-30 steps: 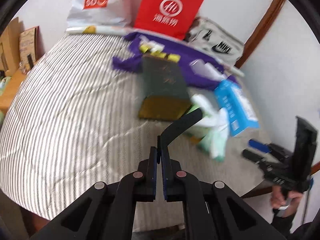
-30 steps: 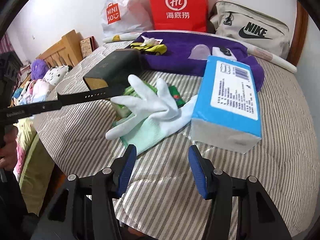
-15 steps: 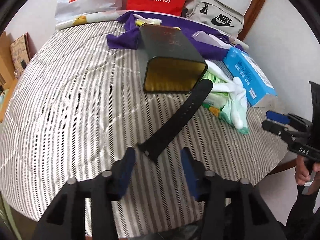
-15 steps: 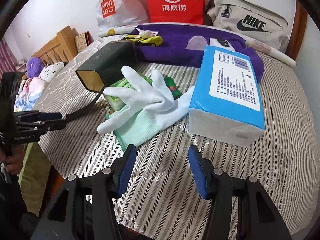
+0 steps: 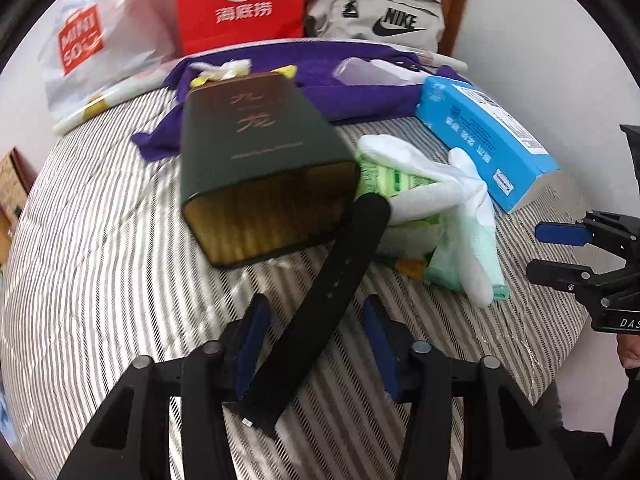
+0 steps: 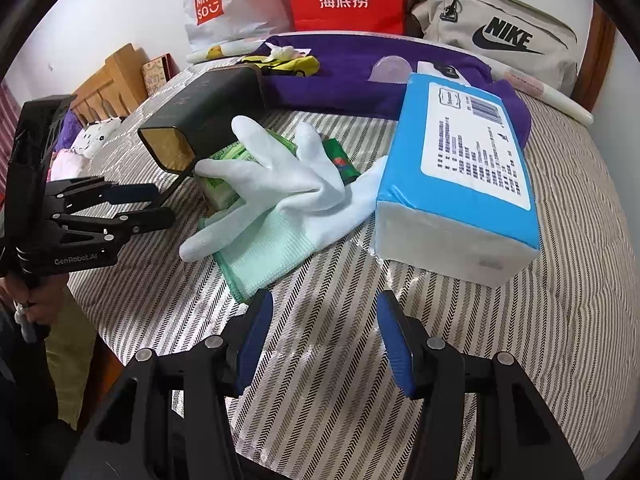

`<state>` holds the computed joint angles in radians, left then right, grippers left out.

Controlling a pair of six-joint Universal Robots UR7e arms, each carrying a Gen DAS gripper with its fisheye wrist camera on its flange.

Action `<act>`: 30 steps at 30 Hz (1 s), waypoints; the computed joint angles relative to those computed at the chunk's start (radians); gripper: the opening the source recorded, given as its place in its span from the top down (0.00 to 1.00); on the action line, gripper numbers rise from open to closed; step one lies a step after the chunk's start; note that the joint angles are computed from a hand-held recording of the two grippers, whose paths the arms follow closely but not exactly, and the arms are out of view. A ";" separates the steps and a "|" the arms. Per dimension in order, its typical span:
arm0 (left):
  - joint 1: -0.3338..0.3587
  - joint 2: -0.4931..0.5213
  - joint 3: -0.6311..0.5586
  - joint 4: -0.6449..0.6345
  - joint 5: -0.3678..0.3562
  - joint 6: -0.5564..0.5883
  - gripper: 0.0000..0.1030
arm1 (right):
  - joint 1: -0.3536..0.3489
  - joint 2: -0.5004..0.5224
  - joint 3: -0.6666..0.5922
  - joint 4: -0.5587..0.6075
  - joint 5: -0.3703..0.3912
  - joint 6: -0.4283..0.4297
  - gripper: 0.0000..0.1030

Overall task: Organize soft objects
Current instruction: 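Lift the black strap with the left tool while the right tool moves toward the white glove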

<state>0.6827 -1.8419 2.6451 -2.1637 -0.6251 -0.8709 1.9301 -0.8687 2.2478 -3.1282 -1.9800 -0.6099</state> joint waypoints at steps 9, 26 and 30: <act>0.015 -0.010 0.010 -0.074 -0.031 0.032 0.77 | 0.000 0.006 -0.004 0.003 0.009 0.002 0.48; -0.040 -0.241 0.040 0.093 -0.031 -0.076 0.95 | 0.073 0.070 -0.055 -0.022 0.041 -0.040 0.48; -0.037 -0.274 0.045 0.084 -0.037 -0.070 0.95 | 0.083 0.114 -0.082 -0.071 0.045 -0.047 0.48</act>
<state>0.6461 -2.1157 2.6899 -2.0795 -0.6624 -0.9411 2.0134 -0.7547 2.1656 -3.1992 -1.9348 -0.6569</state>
